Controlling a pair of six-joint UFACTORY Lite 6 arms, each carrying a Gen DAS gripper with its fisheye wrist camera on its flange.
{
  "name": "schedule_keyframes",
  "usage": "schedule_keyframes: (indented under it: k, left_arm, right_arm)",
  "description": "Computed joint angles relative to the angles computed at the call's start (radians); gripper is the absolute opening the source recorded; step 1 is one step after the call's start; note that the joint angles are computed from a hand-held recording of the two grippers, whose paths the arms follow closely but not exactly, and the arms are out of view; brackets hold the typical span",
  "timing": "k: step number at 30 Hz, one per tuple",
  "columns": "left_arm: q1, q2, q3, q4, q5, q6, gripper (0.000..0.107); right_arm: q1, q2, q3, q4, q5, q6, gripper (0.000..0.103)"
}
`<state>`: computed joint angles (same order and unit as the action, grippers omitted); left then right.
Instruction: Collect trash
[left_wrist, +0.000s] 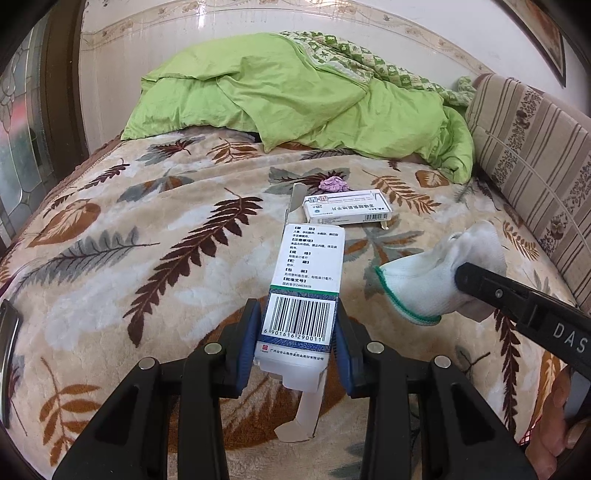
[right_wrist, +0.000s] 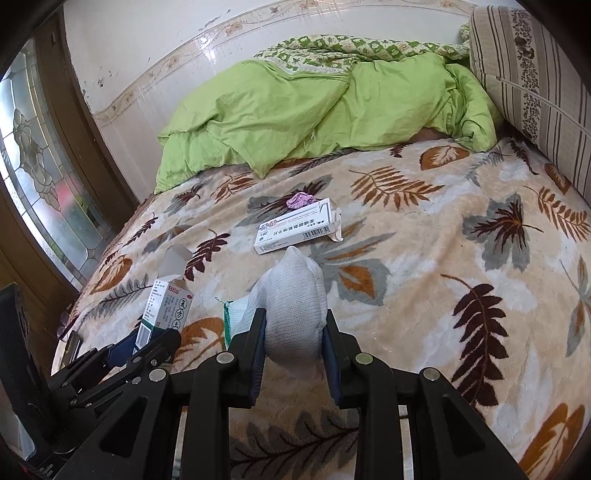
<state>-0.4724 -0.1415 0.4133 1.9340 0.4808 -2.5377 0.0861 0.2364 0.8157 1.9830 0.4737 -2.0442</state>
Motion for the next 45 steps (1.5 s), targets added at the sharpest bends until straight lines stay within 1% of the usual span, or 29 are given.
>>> schedule_keyframes:
  k: [7,17,27,36,45]
  left_arm:
    - [-0.02,0.002,0.002,0.002,0.013,0.002,0.036]
    - [-0.024,-0.004,0.0,-0.017,0.018,0.012,0.036]
    - [-0.045,-0.004,0.003,-0.053,0.057,0.059,0.036]
    - [-0.102,0.004,0.012,-0.118,0.123,0.111,0.036]
    - [-0.122,0.004,0.014,-0.136,0.146,0.133,0.036]
  right_arm:
    - [0.009,-0.003,-0.007,0.023,-0.003,-0.02,0.029]
    - [-0.012,-0.006,-0.004,-0.014,0.009,0.01,0.029]
    - [-0.014,-0.007,-0.004,-0.008,0.009,0.005,0.029]
    - [-0.017,-0.008,-0.006,0.003,0.01,-0.01,0.029]
    - [-0.018,-0.006,-0.006,0.005,0.012,-0.013,0.029]
